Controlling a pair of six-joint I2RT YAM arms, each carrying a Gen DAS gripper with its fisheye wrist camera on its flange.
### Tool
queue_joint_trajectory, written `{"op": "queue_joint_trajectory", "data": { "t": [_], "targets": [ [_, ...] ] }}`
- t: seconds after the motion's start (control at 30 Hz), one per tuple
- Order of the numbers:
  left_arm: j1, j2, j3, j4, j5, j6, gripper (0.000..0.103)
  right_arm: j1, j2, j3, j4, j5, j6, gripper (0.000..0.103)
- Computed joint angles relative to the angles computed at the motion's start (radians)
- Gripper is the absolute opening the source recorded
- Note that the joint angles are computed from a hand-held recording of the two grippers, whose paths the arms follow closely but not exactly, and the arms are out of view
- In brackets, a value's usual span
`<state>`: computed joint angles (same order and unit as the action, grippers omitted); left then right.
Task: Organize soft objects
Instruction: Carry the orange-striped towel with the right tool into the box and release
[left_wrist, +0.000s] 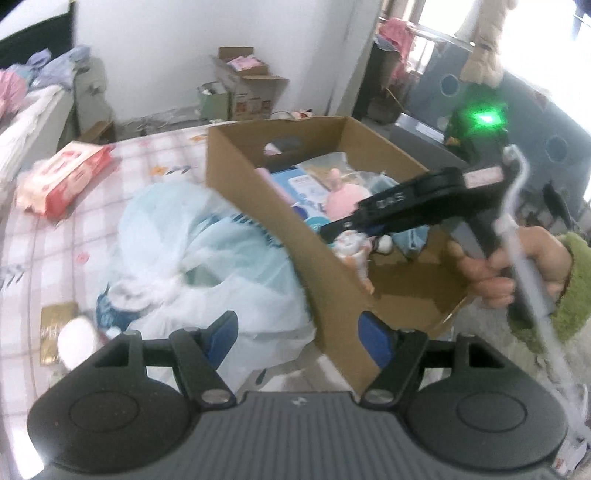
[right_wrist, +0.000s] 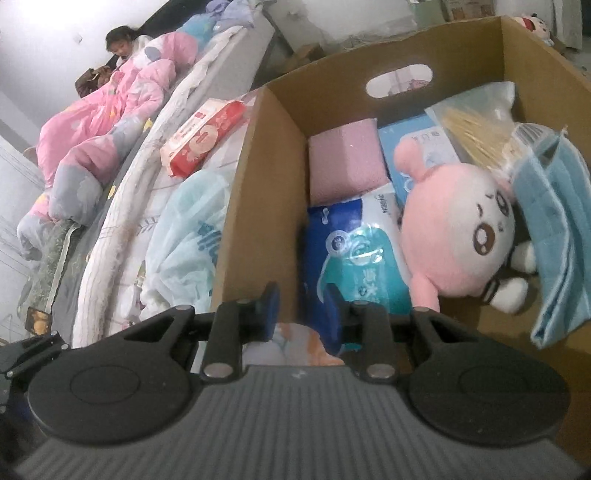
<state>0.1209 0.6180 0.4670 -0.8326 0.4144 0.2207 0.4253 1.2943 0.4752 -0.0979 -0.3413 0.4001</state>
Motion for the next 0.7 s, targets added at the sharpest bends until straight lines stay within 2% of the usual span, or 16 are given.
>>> {"op": "queue_joint_trajectory", "data": {
  "t": [0.13, 0.23, 0.37, 0.53, 0.7],
  "targets": [
    [0.135, -0.006, -0.020, -0.044, 0.071, 0.094, 0.073, -0.021, -0.097, -0.035, -0.055, -0.004, 0.022, 0.026],
    [0.226, -0.010, -0.031, -0.079, 0.116, 0.166, 0.073, -0.108, -0.227, -0.091, -0.085, -0.073, 0.018, 0.027],
    [0.338, -0.003, -0.034, -0.129, 0.163, 0.258, 0.073, -0.186, -0.339, -0.092, -0.222, -0.111, -0.100, 0.050],
    [0.387, -0.001, -0.041, -0.143, 0.189, 0.291, 0.073, -0.089, -0.386, -0.070, -0.346, 0.026, -0.243, 0.053],
    [0.358, -0.018, -0.058, -0.135, 0.175, 0.264, 0.073, 0.097, -0.254, -0.050, -0.305, 0.122, -0.303, 0.053]
  ]
}}
